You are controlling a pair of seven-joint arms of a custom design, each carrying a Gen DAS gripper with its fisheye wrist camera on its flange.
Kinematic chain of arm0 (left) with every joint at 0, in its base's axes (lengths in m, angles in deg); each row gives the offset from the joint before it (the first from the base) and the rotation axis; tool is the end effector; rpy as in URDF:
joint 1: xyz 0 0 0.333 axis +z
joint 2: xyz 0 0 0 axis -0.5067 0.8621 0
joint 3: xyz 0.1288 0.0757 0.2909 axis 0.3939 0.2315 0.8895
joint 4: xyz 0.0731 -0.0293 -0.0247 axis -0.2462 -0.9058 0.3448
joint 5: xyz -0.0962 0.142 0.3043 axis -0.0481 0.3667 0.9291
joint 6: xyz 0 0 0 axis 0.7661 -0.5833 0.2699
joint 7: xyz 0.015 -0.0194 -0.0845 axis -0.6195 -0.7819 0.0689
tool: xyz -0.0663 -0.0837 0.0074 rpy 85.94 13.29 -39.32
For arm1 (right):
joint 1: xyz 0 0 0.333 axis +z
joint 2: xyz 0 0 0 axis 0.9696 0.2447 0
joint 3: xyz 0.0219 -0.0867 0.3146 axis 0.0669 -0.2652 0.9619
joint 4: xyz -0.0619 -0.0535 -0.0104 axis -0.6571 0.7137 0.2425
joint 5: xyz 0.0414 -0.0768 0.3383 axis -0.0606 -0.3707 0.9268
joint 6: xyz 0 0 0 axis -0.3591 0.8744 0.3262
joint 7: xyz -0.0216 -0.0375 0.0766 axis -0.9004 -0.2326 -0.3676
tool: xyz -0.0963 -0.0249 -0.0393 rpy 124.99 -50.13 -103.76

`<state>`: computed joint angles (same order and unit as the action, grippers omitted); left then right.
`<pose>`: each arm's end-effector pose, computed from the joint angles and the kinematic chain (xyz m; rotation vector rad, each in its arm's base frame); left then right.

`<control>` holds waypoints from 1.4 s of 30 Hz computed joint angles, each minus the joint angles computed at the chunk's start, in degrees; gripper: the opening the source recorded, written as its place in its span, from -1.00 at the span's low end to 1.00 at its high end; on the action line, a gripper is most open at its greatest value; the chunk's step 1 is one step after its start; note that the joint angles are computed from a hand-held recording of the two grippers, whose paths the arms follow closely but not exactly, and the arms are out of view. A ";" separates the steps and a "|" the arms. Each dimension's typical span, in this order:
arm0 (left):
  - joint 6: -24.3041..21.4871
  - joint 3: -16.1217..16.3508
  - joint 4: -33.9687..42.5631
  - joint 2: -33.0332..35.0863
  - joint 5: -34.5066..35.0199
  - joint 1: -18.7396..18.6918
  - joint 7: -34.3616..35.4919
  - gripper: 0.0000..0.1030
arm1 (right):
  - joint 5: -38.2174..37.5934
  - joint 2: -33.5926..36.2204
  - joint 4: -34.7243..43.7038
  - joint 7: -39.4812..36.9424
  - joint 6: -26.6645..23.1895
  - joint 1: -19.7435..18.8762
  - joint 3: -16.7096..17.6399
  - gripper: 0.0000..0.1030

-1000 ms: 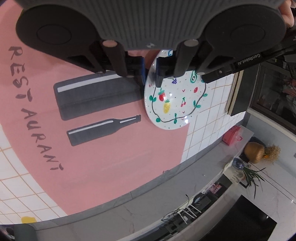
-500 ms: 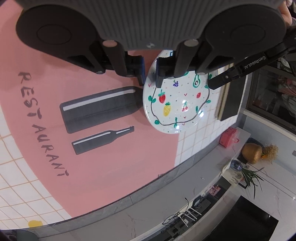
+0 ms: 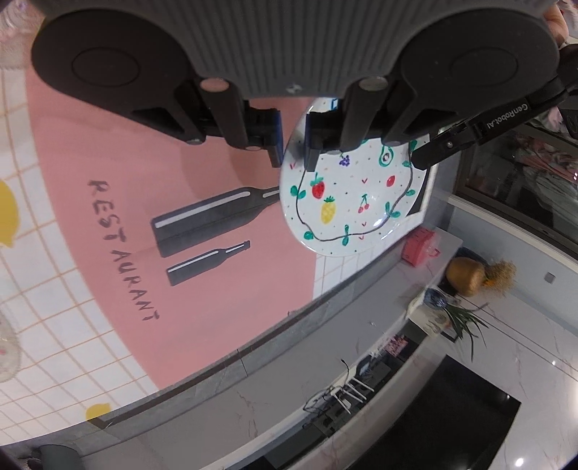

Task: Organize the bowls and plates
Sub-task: 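Carry the white plate with both grippers toward the bowl stack and lower it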

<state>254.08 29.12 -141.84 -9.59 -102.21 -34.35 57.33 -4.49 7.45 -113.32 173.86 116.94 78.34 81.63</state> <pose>0.5823 -0.1832 0.4243 -1.6916 2.0985 -1.0713 0.5403 0.2441 0.3724 -1.1876 1.9199 0.0566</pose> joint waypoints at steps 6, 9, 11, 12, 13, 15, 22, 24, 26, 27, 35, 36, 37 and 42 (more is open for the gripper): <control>1.78 -0.33 -4.71 -5.08 -0.09 -3.30 -2.75 -0.65 | -3.35 -7.97 -10.45 4.86 6.45 -2.03 -1.54 -0.81; 2.55 -0.99 -6.76 -7.00 -1.30 -4.85 -3.33 -0.65 | -4.36 -12.19 -15.89 6.47 9.07 -0.86 -4.65 -0.81; 2.66 -0.10 -8.12 -8.10 -0.15 -7.13 -5.67 -0.65 | -3.99 -15.03 -19.77 6.35 10.59 0.44 -7.03 -0.81; 2.86 -0.05 -8.68 -8.49 0.14 -7.96 -6.36 -0.65 | -4.13 -16.41 -21.63 6.51 11.21 0.83 -8.07 -0.81; 3.52 -1.08 -9.44 -8.89 -1.25 -7.92 -5.54 -0.65 | -4.43 -17.66 -23.41 6.75 11.91 1.15 -9.04 -0.81; 4.44 -1.76 -10.27 -9.17 -2.28 -8.94 -5.64 -0.65 | -5.36 -19.84 -26.66 7.31 13.21 1.64 -11.00 -0.81; 5.25 -5.92 -12.07 -8.06 -10.04 -9.70 -3.21 -0.65 | -3.55 -26.00 -36.24 4.27 14.09 5.10 -17.10 -0.82; 4.99 -6.38 -12.85 -7.85 -11.66 -10.18 -2.86 -0.65 | -3.35 -26.80 -38.48 3.87 14.56 5.71 -18.36 -0.82; 4.47 -6.66 -13.62 -7.62 -13.35 -10.62 -2.59 -0.65 | -2.82 -27.17 -39.97 3.50 14.62 6.19 -19.05 -0.82; 4.33 -6.86 -14.12 -7.58 -14.41 -10.86 -2.50 -0.65 | -2.60 -27.34 -40.59 3.12 14.44 6.39 -19.23 -0.82; 4.19 -7.24 -16.96 -6.33 -19.57 -12.33 0.17 -0.65 | -2.33 -24.66 -43.60 3.17 15.48 7.07 -19.60 -0.85; 3.84 -7.45 -17.01 -6.07 -20.41 -12.13 0.60 -0.65 | -2.53 -24.12 -43.81 3.55 15.74 6.96 -19.55 -0.85; 3.77 -7.63 -17.14 -5.91 -21.24 -12.02 1.19 -0.65 | -2.90 -23.63 -43.93 4.05 15.96 6.83 -19.48 -0.85; 4.45 -6.73 -17.98 -5.15 -20.99 -13.30 0.69 -0.65 | -0.55 -22.58 -44.20 2.48 15.18 7.23 -18.20 -0.85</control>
